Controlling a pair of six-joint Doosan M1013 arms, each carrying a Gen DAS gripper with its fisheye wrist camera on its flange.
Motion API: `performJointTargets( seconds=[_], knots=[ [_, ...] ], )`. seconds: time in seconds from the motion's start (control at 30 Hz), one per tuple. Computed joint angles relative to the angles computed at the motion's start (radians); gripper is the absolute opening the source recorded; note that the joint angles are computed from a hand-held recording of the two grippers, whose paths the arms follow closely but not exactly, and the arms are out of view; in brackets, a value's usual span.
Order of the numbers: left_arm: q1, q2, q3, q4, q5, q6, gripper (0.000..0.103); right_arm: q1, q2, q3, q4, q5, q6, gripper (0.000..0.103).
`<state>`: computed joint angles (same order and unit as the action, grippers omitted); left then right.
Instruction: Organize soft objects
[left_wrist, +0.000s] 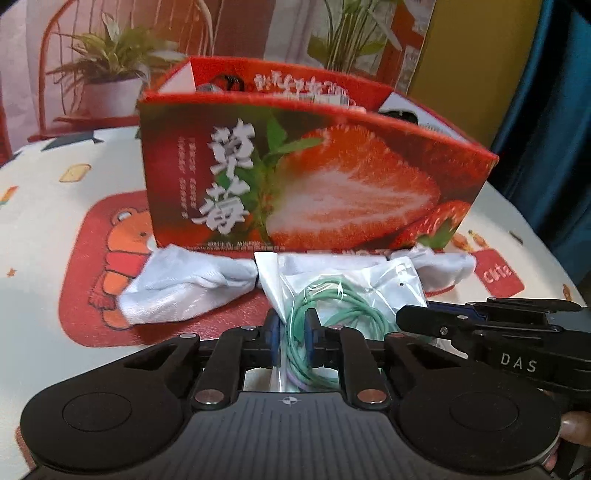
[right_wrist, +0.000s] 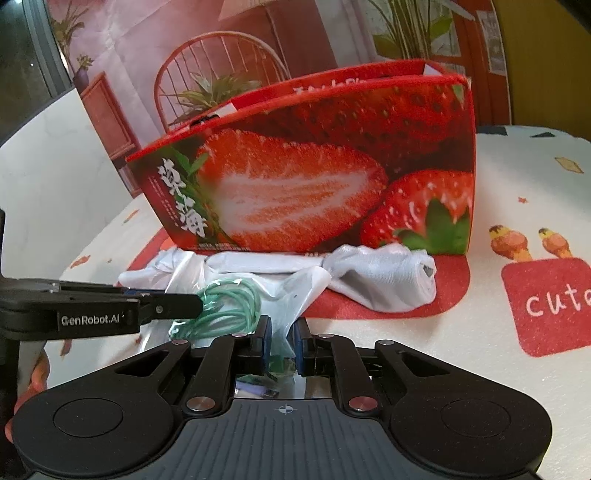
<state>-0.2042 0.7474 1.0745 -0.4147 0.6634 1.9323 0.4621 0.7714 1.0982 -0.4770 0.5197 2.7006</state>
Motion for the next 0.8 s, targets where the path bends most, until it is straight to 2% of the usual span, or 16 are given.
performJointTargets(
  seconds=[0.33,0.5,0.8],
  knots=[
    [0.005,-0.067,0.047,-0.068,-0.111,0.052,0.013,0.009,-0.025,-0.008,-0.157,-0.028,0.067,0.011],
    [0.004,-0.078,0.032,-0.094,-0.139,0.075,0.013,0.005,-0.033,-0.03,-0.207,-0.032,0.072,0.011],
    [0.001,-0.056,-0.043,-0.106,-0.16,0.087,0.013,-0.013,-0.019,-0.103,-0.226,-0.02,0.022,0.011]
  ],
)
